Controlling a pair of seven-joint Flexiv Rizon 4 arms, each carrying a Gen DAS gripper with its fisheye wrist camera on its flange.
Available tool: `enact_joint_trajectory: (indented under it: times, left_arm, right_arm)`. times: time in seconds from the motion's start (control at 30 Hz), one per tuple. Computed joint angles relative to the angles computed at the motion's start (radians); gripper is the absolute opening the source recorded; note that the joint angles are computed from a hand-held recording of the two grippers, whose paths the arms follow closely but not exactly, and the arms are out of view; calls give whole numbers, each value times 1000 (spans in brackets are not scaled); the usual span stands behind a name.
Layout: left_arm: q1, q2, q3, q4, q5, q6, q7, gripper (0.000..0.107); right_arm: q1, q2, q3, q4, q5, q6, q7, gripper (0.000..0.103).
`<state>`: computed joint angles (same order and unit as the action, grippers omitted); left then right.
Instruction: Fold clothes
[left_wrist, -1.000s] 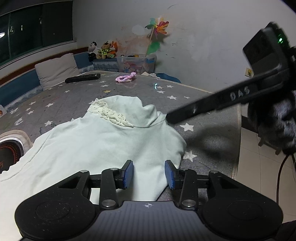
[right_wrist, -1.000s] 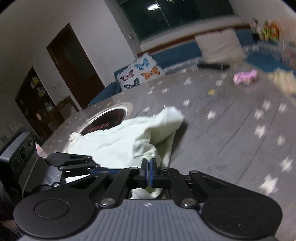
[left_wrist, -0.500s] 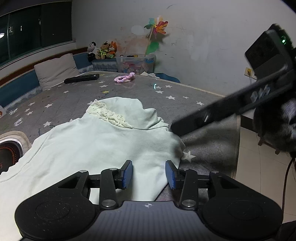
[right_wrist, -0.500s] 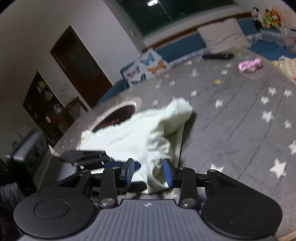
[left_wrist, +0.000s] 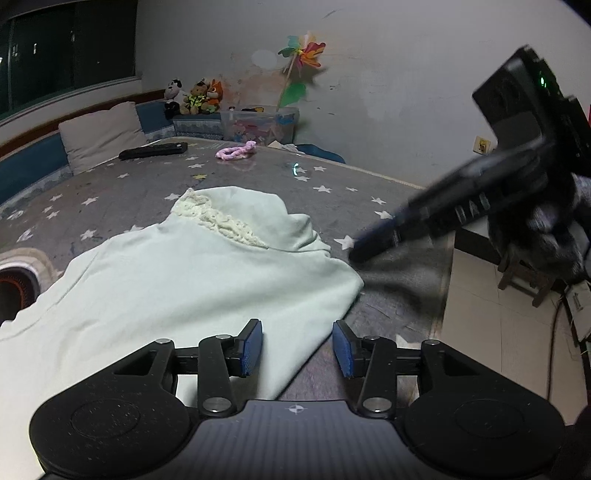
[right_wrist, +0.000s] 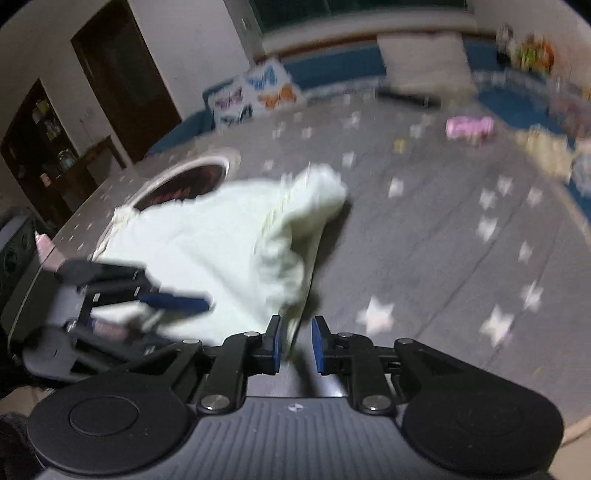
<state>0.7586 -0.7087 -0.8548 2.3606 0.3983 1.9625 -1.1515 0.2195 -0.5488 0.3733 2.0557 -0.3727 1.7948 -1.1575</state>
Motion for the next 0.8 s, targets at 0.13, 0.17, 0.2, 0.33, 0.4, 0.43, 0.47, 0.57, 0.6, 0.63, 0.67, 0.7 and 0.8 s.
enact_joint_trajectory:
  times: [0.13,0.17,0.2,0.33,0.4,0.43,0.47,0.57,0.6,0.63,0.67,0.7,0.8]
  left_arm:
    - [39,36,-3,33,0,37,-38,46]
    - [45,51,4,40,0,49,-53,46]
    - [50,67,15,45,2,61,-68,46]
    - [63,140,91,63,1,103,-150,46]
    - [71,174,134,73,-4,111,-195,46]
    - [75,190,157,77,-6,114,-217,46]
    - [73,207,187,83,-11,118,-237,46]
    - [76,246,259,97,-10,123,-290,46]
    - [77,255,281,100,-8,120,-306,46]
    - [75,263,305,101,-7,116,-321,46]
    - [75,269,325,101,-5,111,-336,46]
    - [83,274,332,100,4,104,-352,46]
    - [134,289,318,99,48,91,-397,46]
  right_arm:
    - [175,12,-164,-8,63,134,-40,17]
    - [207,0,-189,-28,63,149,-62,17]
    - [235,-13,-209,-49,63,162,-85,17]
    - [244,-76,-202,-126,23,134,-115,17]
    - [261,-96,-218,-149,35,112,-119,17]
    - [253,-106,-211,-161,37,96,-112,16]
    - [251,-113,-212,-165,46,83,-103,16]
    - [211,-126,-182,-170,64,41,-65,17]
    - [185,-128,-156,-172,60,32,-56,17]
    - [166,-129,-137,-173,60,24,-47,17]
    - [174,-119,-148,-169,60,13,-43,17]
    - [189,-108,-164,-166,64,4,-40,17]
    - [251,-93,-228,-173,79,27,-47,19]
